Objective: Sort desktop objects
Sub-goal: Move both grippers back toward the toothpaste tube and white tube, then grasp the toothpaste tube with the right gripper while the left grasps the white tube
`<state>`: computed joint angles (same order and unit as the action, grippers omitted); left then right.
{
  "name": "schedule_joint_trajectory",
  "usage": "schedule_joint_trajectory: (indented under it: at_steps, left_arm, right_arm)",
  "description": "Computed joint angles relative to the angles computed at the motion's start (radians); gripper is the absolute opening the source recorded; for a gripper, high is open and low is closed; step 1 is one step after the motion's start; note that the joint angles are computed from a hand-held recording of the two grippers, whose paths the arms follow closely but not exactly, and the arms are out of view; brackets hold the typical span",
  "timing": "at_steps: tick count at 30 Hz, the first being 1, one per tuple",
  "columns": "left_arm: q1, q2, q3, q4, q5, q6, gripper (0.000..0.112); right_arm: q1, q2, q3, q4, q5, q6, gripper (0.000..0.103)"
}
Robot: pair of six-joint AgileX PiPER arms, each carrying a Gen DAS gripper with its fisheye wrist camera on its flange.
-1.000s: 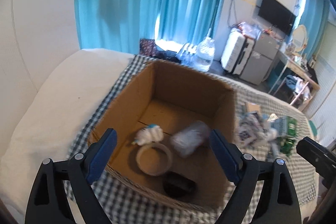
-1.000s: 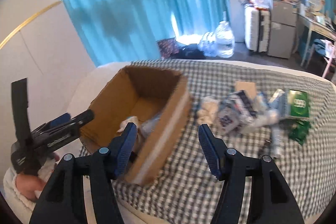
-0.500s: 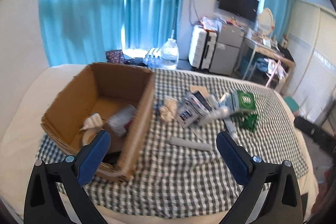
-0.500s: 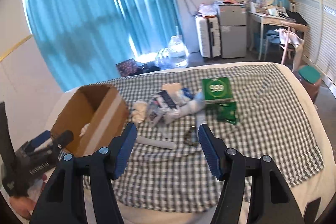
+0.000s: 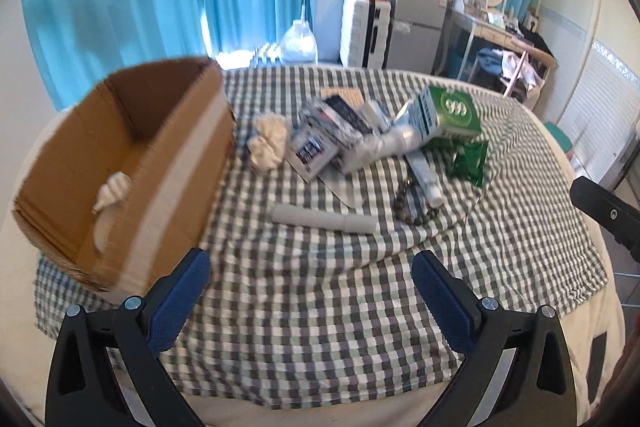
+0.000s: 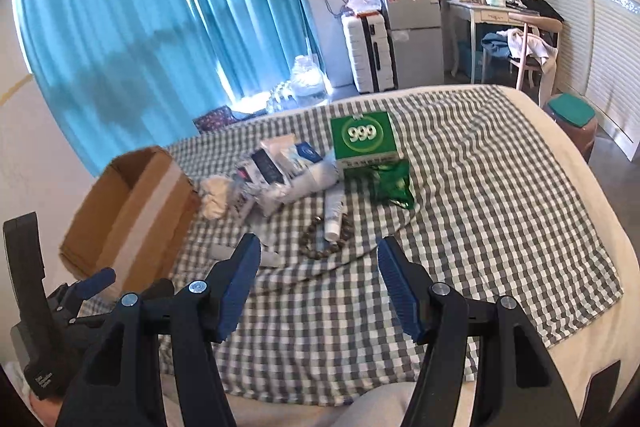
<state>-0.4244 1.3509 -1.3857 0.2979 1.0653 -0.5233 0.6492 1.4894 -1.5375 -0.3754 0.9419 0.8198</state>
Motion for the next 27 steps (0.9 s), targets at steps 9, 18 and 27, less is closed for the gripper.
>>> schedule_joint_trajectory:
  at_steps: [9, 18, 27]
  left_arm:
    - [0.09, 0.167, -0.005, -0.093, -0.089, -0.067, 0.103]
    - [0.183, 0.364, -0.083, -0.204, -0.179, -0.069, 0.1]
    - [0.197, 0.489, -0.169, -0.247, -0.2, -0.01, 0.083]
  right_arm:
    - [-0.112, 0.153, 0.024, 0.125, -0.115, -0.134, 0.054]
    - [-0.185, 0.389, -0.15, 0.193, -0.132, -0.277, 0.052]
    - [-0.208, 0.667, -0.468, 0.27, -0.054, -0.394, 0.045]
